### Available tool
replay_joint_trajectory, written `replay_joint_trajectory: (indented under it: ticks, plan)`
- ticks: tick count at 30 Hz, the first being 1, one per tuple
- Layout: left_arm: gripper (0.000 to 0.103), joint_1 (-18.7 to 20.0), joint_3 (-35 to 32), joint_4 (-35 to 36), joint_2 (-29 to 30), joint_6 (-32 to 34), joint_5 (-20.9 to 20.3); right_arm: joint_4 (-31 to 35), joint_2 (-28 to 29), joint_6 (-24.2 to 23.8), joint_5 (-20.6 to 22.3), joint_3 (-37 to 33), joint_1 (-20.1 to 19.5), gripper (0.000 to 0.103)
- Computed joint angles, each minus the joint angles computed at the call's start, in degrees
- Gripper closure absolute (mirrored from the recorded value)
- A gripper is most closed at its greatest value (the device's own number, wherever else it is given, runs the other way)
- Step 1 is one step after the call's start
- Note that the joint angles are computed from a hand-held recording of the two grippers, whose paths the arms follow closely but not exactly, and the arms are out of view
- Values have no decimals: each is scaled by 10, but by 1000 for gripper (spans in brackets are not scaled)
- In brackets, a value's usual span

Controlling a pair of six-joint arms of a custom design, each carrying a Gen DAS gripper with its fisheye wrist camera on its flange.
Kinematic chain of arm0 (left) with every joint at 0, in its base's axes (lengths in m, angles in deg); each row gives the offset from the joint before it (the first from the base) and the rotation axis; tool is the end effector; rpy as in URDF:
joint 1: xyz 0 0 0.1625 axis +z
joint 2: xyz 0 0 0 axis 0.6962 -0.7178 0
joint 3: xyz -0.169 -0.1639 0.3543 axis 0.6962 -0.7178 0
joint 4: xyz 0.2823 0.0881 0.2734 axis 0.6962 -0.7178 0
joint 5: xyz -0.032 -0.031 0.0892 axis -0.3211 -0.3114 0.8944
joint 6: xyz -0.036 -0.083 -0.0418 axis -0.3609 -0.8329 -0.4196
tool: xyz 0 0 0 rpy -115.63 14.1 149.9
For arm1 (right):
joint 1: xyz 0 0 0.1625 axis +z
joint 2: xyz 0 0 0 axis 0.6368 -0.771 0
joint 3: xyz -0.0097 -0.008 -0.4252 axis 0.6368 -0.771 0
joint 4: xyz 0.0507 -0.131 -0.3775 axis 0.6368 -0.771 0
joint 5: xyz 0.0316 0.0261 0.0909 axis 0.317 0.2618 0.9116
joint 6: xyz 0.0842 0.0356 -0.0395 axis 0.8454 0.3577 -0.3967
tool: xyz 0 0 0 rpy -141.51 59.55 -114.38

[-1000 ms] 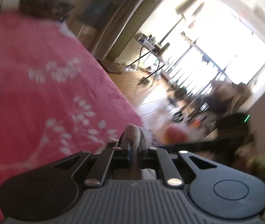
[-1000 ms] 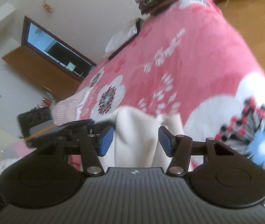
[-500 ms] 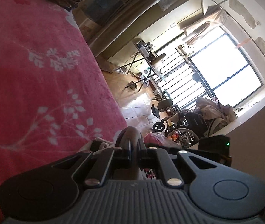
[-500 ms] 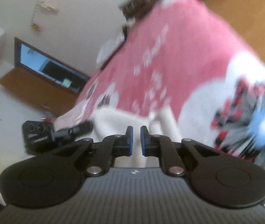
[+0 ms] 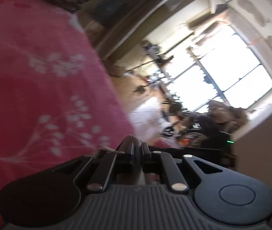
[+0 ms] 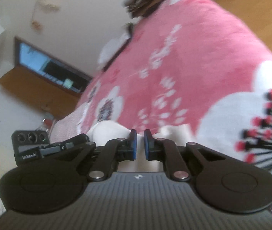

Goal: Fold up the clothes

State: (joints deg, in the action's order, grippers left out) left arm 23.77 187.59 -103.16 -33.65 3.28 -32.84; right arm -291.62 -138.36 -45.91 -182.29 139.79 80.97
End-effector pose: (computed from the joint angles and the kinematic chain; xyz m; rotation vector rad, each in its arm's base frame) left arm -0.0756 -0.4825 0.3852 -0.8081 -2.7708 0.2816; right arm 0.3154 -0.3315 0.1122 0.1787 2.7535 -1.1847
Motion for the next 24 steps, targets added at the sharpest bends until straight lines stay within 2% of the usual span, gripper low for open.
replay_joint_trajectory:
  ticks: [2,4,6,7,9,11,13,14,16,24]
  plan:
    - [95,0,0,-2,9,-10,16,-1,-7,0,-11,10,8,94]
    - [95,6,-2,-3,16,-17,8,1,-15,-5,-18,20,18,93]
    - [95,10,-4,-1,16,-11,-8,4,-23,-10,-25,29,29,85]
    - [95,11,-6,1,16,-8,-15,16,-24,-25,-36,25,39,73]
    - [95,14,-9,5,13,-6,-29,55,-21,-80,-64,3,64,60]
    - [95,13,-10,9,9,-6,-38,88,-8,-160,-92,-27,85,45]
    - [95,13,-11,12,6,-5,-46,117,6,-236,-113,-55,98,35]
    - [95,12,-11,13,6,-4,-47,128,11,-257,-110,-64,95,31]
    - [95,11,-12,14,5,-2,-49,143,17,-279,-99,-73,86,29]
    - [96,11,-17,21,5,13,-76,156,13,-273,4,-79,39,26]
